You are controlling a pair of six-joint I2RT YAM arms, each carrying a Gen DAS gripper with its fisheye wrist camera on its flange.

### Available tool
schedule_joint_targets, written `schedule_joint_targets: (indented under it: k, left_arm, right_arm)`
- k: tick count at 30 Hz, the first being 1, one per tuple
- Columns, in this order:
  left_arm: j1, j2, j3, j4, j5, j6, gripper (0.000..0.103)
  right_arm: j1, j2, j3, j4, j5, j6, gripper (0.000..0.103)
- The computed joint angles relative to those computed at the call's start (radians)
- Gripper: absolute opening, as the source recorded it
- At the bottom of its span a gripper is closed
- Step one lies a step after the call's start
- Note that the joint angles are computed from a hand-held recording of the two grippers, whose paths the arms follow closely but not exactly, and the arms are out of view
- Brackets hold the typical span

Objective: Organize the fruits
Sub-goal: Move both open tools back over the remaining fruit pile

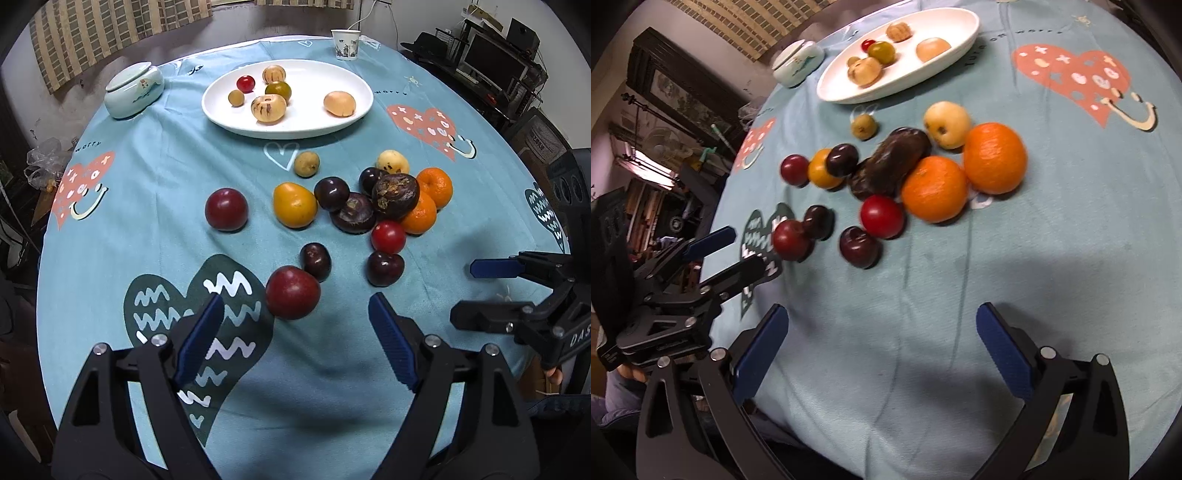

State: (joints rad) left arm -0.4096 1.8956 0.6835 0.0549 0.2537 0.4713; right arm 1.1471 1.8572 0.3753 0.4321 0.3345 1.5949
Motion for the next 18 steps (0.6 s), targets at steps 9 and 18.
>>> schedule_joint_targets:
  k: [9, 18]
  left_arm:
    - [0.025, 0.006, 0.005, -0.007, 0.013, 0.011, 0.083]
    - [0.096, 0.027, 0.021, -0.051, 0.045, 0.048, 0.084]
  right_arm:
    - [-0.005, 0.008, 0.01, 0.029, -0.02, -0.027, 0.102]
    - [-0.02, 0.059, 0.015, 0.119, -0.064, -0.043, 0.102]
